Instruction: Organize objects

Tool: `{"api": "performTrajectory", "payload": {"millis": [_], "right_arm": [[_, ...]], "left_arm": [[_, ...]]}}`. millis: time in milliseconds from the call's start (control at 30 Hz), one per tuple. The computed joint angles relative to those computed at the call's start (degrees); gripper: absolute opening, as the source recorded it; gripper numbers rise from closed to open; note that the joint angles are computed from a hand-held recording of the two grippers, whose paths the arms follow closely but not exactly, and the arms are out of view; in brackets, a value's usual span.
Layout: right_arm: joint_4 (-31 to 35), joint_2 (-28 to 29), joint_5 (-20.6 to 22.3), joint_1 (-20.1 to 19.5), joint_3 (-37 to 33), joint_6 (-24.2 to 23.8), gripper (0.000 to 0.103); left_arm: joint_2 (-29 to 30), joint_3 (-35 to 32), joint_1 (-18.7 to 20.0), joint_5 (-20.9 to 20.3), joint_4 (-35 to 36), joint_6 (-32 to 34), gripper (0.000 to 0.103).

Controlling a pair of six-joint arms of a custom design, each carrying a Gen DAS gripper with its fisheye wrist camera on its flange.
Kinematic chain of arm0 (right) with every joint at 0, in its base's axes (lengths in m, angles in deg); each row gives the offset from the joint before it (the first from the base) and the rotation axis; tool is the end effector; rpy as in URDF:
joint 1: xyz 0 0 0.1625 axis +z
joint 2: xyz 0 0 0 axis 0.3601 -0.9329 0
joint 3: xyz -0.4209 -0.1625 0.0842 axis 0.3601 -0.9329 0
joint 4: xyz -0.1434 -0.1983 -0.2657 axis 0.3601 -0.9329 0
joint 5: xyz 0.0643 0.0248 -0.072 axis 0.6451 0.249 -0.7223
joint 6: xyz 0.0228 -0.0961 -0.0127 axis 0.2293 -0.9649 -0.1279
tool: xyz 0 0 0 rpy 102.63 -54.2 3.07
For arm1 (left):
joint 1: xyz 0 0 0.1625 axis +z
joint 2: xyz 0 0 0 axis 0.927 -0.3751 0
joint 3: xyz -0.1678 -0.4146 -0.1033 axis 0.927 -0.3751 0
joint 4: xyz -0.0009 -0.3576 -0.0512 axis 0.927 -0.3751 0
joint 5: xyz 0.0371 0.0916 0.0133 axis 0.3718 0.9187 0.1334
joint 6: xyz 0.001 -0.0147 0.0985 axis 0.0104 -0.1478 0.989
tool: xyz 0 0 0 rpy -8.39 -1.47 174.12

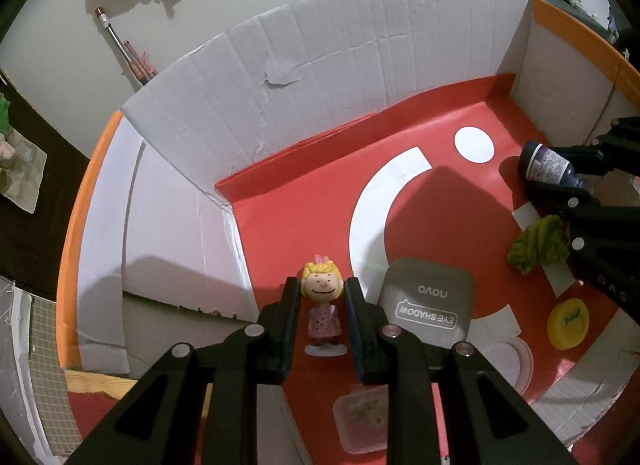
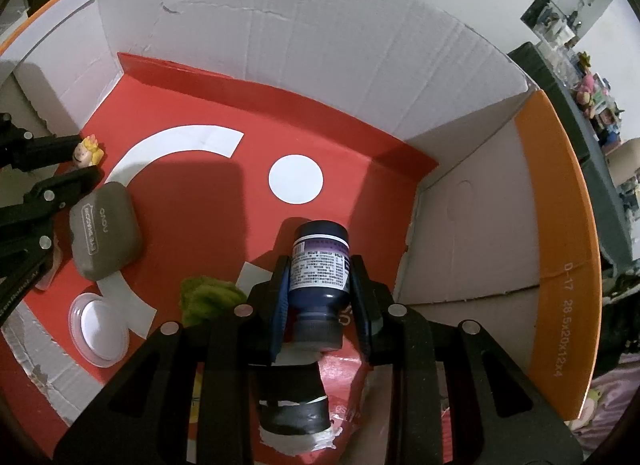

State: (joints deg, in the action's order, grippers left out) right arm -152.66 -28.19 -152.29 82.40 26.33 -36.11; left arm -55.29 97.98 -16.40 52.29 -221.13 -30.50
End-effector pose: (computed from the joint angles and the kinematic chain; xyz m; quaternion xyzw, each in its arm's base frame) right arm 0.2142 -0.6547 0.1685 0.2141 -0.8627 0.1205 0.4419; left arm -0.2276 -0.6342 0.1378 0.2179 0.8535 -0.1459 0.4504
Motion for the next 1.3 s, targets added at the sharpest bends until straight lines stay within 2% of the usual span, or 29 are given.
{"api": "performTrajectory", "payload": {"millis": [233,500,867,933,1300], "right_arm": [[0.9,0.3,0.0,-0.4,-1.4,-0.6,0.027],[-2.2,0.8,-0.5,-0.3,-0.7,-2.6,0.027],[-4.1,1.3,-1.2,0.0,0.3,-3.1,0.027],[-4.0,1.3,-1.2,0.1,0.3,-2.9,0.027],[-3.6,1.4,-1.4,0.0,-0.2,-3.0,0.027]], "left_arm": [[-0.1,0.2,-0.4,-0.2,0.6,-0.9,0.025],[-0.3,0.6,-0.8,-0.5,0.9,-1.6,0.025],[-0.2,0.5,-0.7,-0.7,0.6,-1.3,0.025],[-0.3,1.1,-1.7,-1.1,1.6,-3.2,0.025],[-0.1,1.1,-2.5,-1.7,2.5,-4.7,0.025]]}}
